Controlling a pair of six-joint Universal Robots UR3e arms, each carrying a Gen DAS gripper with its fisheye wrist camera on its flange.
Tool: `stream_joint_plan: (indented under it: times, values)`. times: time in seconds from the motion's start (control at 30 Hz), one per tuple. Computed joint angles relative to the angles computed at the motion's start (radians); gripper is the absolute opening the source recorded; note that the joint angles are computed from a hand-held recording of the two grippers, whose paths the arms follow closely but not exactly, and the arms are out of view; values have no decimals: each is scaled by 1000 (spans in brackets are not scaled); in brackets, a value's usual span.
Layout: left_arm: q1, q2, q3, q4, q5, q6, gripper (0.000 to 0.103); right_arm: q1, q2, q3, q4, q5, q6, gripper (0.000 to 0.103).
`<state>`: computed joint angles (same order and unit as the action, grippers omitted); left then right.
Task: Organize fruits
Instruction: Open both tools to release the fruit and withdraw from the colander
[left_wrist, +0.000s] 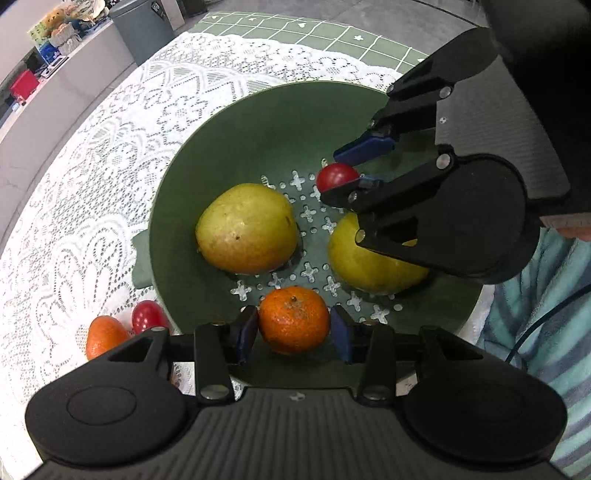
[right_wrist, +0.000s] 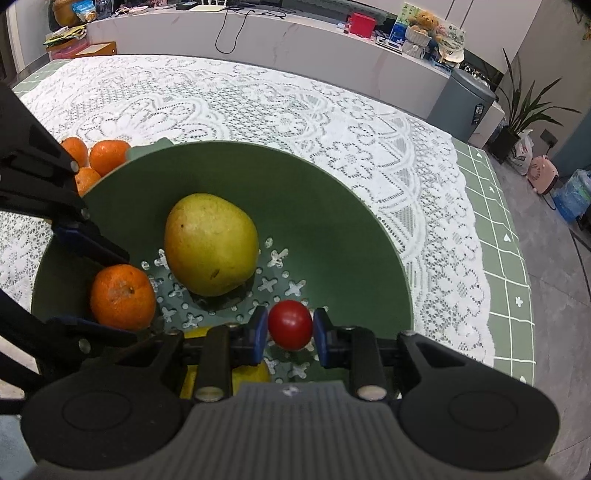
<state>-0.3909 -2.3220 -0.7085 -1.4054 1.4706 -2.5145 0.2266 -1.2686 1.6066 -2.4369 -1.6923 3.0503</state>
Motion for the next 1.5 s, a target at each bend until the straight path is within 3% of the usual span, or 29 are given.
stream_joint_plan:
  times: [0.2, 0.5, 0.63, 0.73, 0.9, 1.13, 1.5]
  values:
    - [0, -33, 55, -33, -4, -11, 49, -2, -2, 13, -21, 4, 9, 23]
    - [4, 10, -32, 28, -17, -36, 50, -3, -23, 40, -37, 10, 12, 25]
    - [4, 34, -78, 62, -18, -47, 54, -12, -43, 61, -52, 27, 17, 41]
    - [4, 68, -133, 99, -18, -50, 56, -17, -58, 78, -65, 41, 22, 43]
    - [18, 146, -234, 155, -37, -54, 60, -16, -92, 106, -87, 43, 38, 55]
    - [75, 318, -467, 306, -105, -83, 60, 47, -143, 158, -166, -54, 105, 64]
    - [207, 602, -848, 570, -178, -169, 62, 218, -151, 217, -346, -268, 322, 64]
